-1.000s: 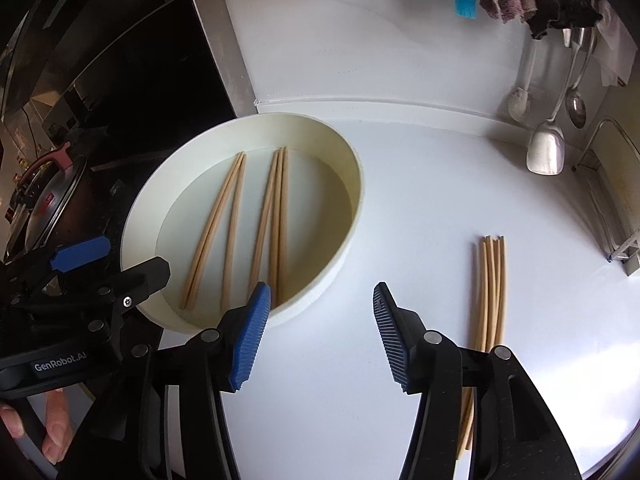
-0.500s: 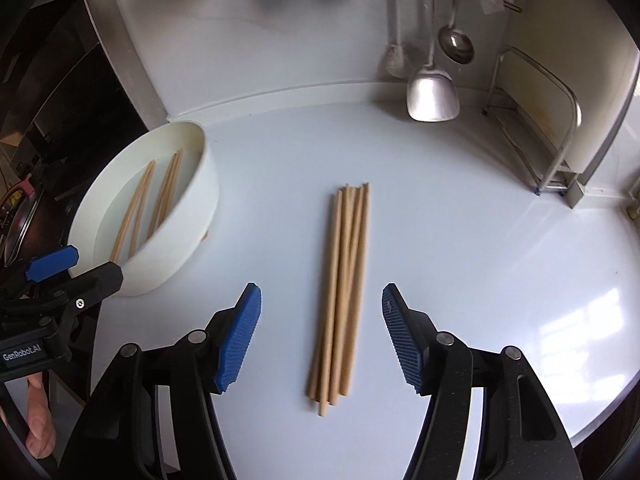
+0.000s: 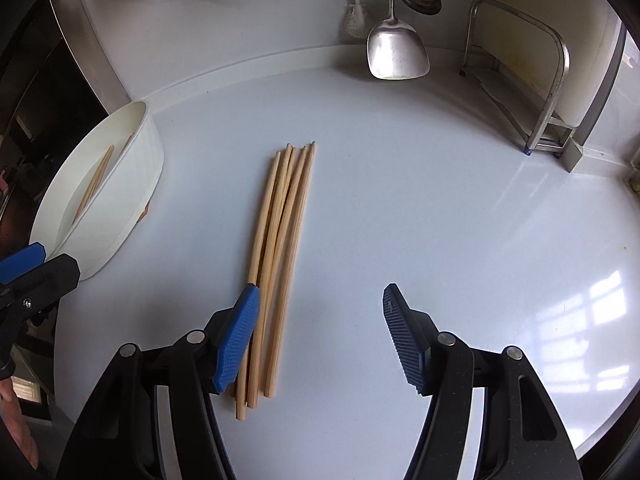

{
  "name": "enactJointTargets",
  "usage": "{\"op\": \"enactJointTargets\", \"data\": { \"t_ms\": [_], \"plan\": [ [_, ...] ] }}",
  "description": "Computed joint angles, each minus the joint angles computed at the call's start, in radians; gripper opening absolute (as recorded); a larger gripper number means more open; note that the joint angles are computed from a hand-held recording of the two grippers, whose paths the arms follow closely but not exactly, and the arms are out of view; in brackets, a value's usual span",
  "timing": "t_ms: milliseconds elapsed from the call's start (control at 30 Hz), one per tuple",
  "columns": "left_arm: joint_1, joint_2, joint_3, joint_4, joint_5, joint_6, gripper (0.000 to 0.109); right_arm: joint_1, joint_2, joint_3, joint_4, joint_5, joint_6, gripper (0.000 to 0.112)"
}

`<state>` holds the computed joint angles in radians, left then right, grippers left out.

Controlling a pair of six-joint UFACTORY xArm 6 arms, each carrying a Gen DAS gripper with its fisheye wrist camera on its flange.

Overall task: Organize utensils
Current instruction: 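Move both open grippers back to the chopstick pile and separate single chopsticks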

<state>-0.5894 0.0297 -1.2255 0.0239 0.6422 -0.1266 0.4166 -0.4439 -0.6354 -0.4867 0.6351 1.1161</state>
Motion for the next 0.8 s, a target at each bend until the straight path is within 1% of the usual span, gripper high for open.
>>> {"op": "enactJointTargets", "data": {
  "t_ms": [167,233,333,400,467,567,700,800],
  "plan": [
    [-0.008,0.004,0.03,0.048,-0.057,-0.059,0.093,-0.019,0.043,0.0,-0.047,-0.054,-0.008,0.061],
    [-0.011,0.011,0.046,0.063,-0.099,-0.085,0.093,-0.025,0.062,0.003,-0.068,-0.073,-0.009,0.061],
    [-0.02,0.034,0.06,0.092,-0.15,-0.134,0.093,-0.035,0.083,0.015,-0.114,-0.099,0.017,0.061],
    [-0.027,0.048,0.064,0.078,-0.174,-0.137,0.093,-0.042,0.082,0.025,-0.144,-0.115,0.041,0.061],
    [-0.034,0.057,0.077,0.052,-0.219,-0.129,0.093,-0.059,0.067,0.047,-0.184,-0.15,0.08,0.061],
    [-0.039,0.073,0.087,0.073,-0.269,-0.145,0.093,-0.068,0.069,0.054,-0.241,-0.177,0.117,0.061],
    [-0.035,0.092,0.082,0.088,-0.276,-0.164,0.093,-0.077,0.089,0.051,-0.292,-0.202,0.166,0.061],
    [-0.033,0.095,0.085,0.078,-0.271,-0.156,0.093,-0.074,0.103,0.045,-0.305,-0.194,0.185,0.061]
  ]
}}
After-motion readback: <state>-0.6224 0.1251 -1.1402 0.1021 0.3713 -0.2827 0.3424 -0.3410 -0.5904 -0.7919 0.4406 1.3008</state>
